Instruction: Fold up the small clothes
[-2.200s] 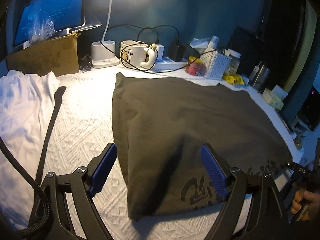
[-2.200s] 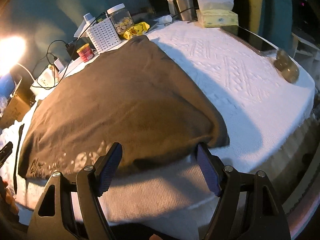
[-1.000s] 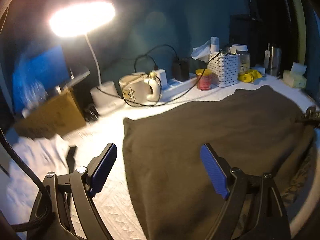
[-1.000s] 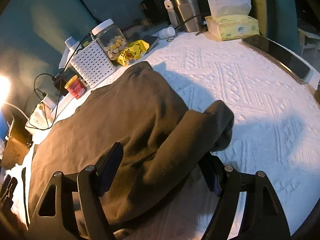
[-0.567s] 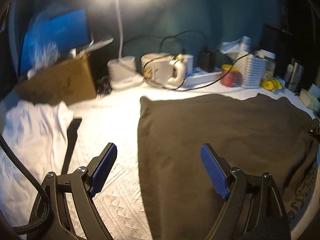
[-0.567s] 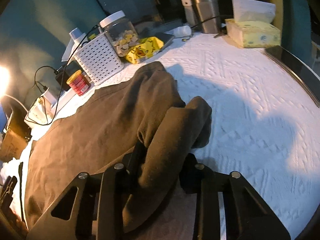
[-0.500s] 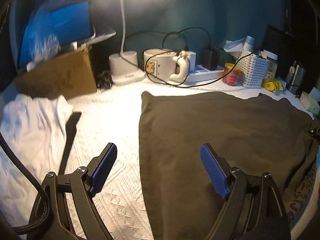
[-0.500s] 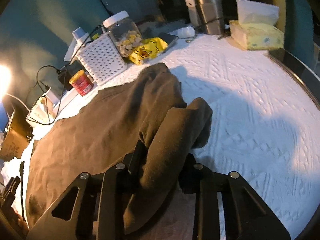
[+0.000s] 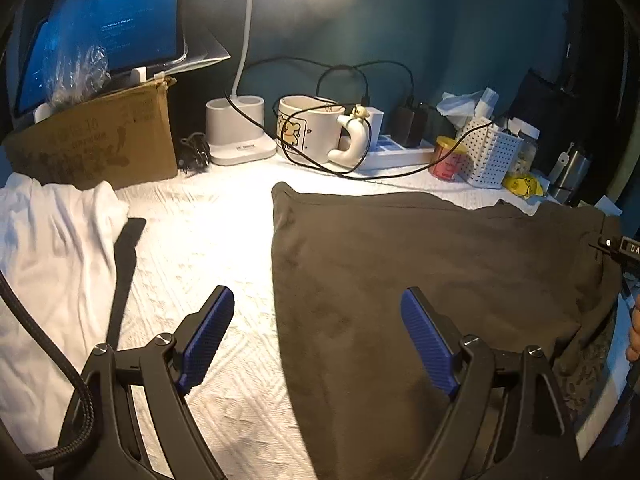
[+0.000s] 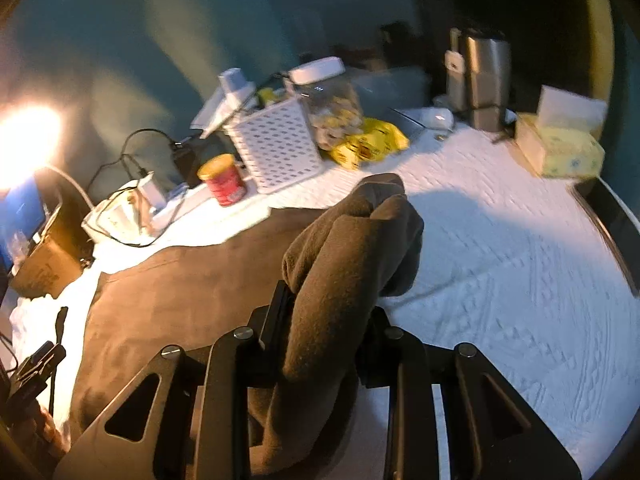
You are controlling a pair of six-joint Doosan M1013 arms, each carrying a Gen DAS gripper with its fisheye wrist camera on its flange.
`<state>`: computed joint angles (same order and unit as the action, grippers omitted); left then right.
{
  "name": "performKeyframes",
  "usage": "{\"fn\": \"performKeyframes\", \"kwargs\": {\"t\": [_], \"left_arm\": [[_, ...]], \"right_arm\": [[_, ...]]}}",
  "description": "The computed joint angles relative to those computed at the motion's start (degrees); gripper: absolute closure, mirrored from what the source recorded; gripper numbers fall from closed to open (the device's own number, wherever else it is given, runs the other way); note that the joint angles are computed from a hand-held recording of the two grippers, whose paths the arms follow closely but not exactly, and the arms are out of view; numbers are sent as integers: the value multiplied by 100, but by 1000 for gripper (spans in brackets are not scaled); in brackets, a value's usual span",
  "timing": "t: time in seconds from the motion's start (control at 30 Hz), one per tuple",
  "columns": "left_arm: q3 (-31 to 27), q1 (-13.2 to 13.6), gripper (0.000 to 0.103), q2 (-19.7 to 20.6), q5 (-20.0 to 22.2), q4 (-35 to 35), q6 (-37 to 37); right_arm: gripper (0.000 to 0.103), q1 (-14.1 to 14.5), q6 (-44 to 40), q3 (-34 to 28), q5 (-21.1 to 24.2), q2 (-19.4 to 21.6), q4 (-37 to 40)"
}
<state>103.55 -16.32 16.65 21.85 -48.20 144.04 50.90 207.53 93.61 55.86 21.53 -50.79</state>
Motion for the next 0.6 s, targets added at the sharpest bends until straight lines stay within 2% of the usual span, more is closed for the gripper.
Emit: {"fn": "performKeyframes", "kwargs": {"t": [0.17,0.3,0.4,0.6], "left_arm": [[8,78,21,-19,-73,-83,282],[-7,179,32,-11,66,-177,426],[-45,235,32,19,219,-45,400],[12,344,32,-19,251,-136,608]], "right_arm": [[74,5,-633,-415,-31,157,-38],[75,10,-1155,-786,-171,343,-22],[75,-9,-1474,-1053,-371,516,44],[75,-30,-2308,-1682,-728,919,296]]}}
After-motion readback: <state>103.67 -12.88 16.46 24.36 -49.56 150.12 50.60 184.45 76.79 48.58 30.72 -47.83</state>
